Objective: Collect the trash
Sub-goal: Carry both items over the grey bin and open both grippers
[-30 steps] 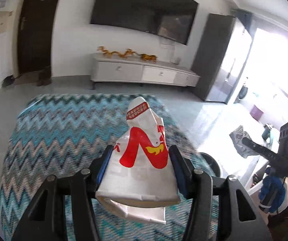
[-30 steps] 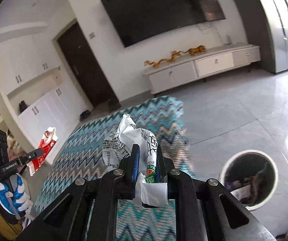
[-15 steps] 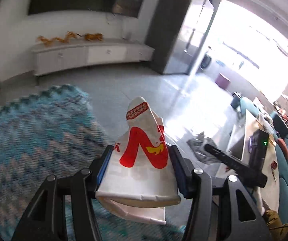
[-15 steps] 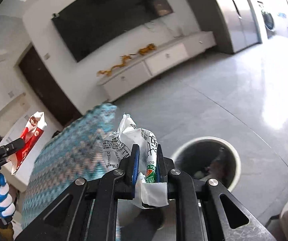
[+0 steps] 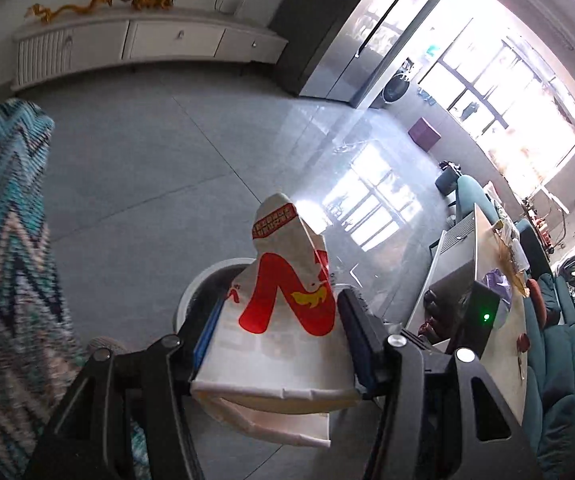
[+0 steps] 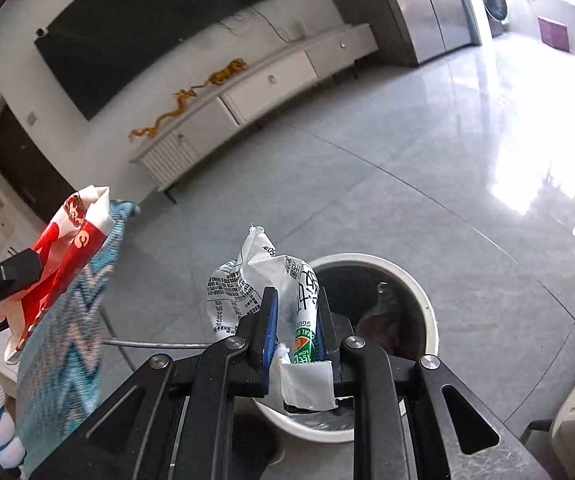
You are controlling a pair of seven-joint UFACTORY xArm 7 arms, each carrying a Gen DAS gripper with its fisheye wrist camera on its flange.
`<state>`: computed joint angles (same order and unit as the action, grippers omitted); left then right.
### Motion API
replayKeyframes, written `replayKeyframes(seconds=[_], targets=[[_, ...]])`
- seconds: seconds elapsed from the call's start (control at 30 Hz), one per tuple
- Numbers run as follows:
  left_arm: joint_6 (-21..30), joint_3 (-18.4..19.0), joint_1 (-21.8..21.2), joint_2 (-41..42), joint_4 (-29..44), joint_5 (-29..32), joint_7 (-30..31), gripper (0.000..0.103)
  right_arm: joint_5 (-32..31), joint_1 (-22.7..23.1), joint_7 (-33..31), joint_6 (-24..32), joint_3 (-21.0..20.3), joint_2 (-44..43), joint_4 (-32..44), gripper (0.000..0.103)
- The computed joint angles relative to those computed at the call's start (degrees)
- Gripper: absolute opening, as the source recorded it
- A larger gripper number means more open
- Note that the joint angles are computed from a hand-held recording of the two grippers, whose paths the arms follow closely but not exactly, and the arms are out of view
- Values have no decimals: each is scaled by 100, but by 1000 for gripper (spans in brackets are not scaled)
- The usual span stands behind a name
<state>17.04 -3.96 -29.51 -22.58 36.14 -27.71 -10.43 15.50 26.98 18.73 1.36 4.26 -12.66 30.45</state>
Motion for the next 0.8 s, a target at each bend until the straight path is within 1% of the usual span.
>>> replayKeyframes(seconds=[0.03, 0.07, 0.1, 0.13, 0.17, 0.2, 0.23, 0.27, 0.3, 0.37, 0.4, 0.47, 0.53, 0.57, 0.6, 0.63, 0.73, 0.8], targets=[[-74, 62, -91, 201, 78, -121, 58, 54, 54, 66, -74, -30, -92, 118, 31, 18], [-108, 128, -164, 386, 175, -254, 142, 54, 52, 38, -84, -45, -90, 246, 88, 19], [-129, 168, -215, 518, 234, -404, 225, 54, -40, -102, 6, -54, 15, 363, 129, 21], [-141, 233, -282, 668, 313, -614, 371, 60, -152, -250, 120, -71, 122, 472, 156, 21], [-144, 305, -325, 798, 365, -862, 565, 70, -247, -366, 221, -72, 200, 566, 176, 24], [-176, 255, -280, 886, 399, -973, 604, 74, -328, -446, 322, -86, 279, 596, 157, 32], [-202, 214, -241, 962, 425, -1090, 671, 76, -384, -504, 350, -101, 290, 611, 111, 39], [-182, 182, -200, 993, 434, -1191, 751, 76, -565, -651, 504, -97, 396, 628, 96, 51], [-147, 137, -149, 1003, 435, -1255, 794, 76, -711, -750, 635, -84, 473, 633, 84, 55], [-140, 1, -18, 894, 345, -1209, 772, 76, -852, -805, 771, -62, 520, 574, 15, 57], [-151, -82, 64, 812, 286, -1074, 676, 76, -966, -870, 876, -47, 571, 550, 2, 60], [-129, -264, 274, 574, 138, -616, 298, 76, -1498, -1250, 1384, 26, 908, 435, -25, 64], [-73, -499, 530, 286, -3, -8, -256, 76, -1905, -1465, 1800, 98, 1137, 299, -32, 65], [-22, -617, 677, 26, -142, 321, -543, 76, -2070, -1530, 1940, 137, 1202, 231, -24, 69], [44, -654, 759, -166, -229, 562, -722, 76, -2318, -1670, 2172, 243, 1375, 108, 5, 74], [128, -734, 875, -368, -316, 830, -934, 76, -2542, -1766, 2365, 347, 1514, -19, 34, 76], [532, -973, 1245, -1142, -558, 1563, -1542, 76, -3048, -1845, 2869, 768, 1882, -454, 195, 79], [879, -966, 1346, -1831, -755, 1837, -1856, 76, -3307, -1785, 3135, 1011, 2077, -735, 366, 81]])
